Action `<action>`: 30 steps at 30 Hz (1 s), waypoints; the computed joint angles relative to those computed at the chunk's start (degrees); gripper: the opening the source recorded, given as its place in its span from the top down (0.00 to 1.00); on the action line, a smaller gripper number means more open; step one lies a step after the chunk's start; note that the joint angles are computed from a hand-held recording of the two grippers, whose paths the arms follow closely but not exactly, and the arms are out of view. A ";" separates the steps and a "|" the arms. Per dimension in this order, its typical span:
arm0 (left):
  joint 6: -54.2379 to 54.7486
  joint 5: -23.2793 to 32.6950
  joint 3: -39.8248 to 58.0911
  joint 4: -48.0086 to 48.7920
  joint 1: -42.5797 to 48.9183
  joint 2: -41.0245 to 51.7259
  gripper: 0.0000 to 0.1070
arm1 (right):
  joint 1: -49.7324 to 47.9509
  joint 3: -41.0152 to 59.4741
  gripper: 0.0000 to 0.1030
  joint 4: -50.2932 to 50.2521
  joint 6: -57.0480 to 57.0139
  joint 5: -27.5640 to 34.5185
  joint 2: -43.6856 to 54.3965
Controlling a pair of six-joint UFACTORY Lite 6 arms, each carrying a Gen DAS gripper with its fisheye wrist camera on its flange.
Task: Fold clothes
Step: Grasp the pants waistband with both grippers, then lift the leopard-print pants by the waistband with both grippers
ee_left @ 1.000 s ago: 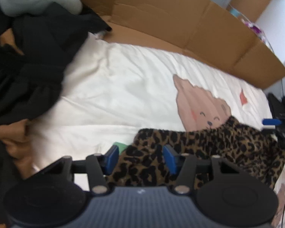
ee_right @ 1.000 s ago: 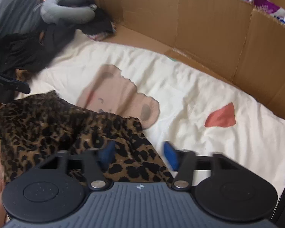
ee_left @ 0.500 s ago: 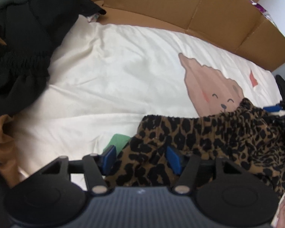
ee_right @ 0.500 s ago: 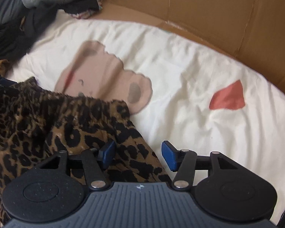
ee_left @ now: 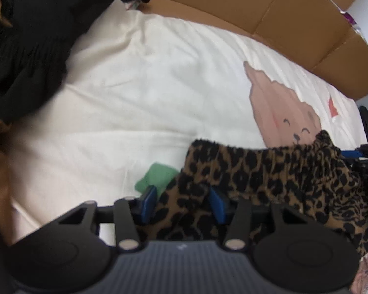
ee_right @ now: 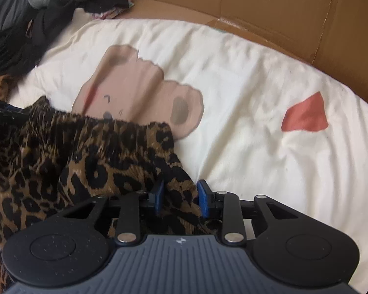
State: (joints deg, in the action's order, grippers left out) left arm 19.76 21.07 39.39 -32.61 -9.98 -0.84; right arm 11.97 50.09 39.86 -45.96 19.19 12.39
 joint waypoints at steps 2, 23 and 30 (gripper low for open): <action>-4.91 0.90 -0.05 5.90 -1.69 -0.68 0.66 | -0.58 -1.60 0.96 1.77 -2.60 1.07 -1.36; -32.14 0.67 11.48 31.03 -12.10 -10.48 0.98 | -1.47 -8.96 0.99 -25.17 27.37 -4.90 -27.23; -32.46 -0.04 23.34 31.58 -11.08 -0.35 0.98 | -5.55 2.57 0.99 -24.57 24.49 -2.96 -19.20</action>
